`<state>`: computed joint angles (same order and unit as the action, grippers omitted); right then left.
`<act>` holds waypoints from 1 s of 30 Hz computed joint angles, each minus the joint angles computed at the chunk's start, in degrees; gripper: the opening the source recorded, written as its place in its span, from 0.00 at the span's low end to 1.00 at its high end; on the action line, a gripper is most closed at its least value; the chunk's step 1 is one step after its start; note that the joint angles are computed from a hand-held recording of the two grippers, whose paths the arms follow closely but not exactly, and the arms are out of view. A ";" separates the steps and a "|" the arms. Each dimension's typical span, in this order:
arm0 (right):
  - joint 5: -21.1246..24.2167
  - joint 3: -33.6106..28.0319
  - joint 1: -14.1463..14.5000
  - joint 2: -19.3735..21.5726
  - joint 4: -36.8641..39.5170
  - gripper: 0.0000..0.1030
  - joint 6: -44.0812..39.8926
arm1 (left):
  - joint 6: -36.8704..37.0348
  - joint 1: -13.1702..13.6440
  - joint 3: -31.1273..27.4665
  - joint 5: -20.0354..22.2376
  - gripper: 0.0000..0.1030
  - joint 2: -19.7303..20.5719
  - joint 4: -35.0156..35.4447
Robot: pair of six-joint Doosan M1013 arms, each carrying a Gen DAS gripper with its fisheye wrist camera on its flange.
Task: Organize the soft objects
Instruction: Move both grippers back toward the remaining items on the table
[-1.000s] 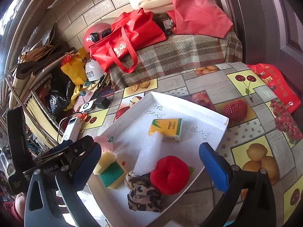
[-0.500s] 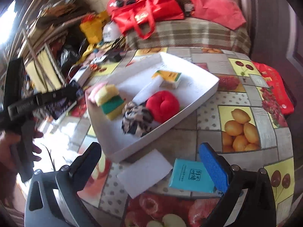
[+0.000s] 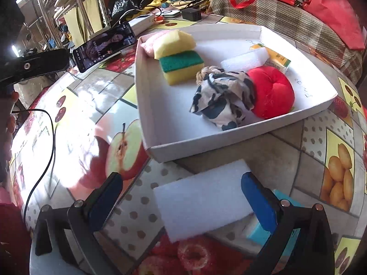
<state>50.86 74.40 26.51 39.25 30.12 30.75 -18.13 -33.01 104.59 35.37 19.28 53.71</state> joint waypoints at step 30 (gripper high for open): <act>-22.63 20.47 -9.40 -13.00 6.14 1.00 19.12 | 38.29 -3.23 -7.49 -7.61 1.00 6.86 -25.69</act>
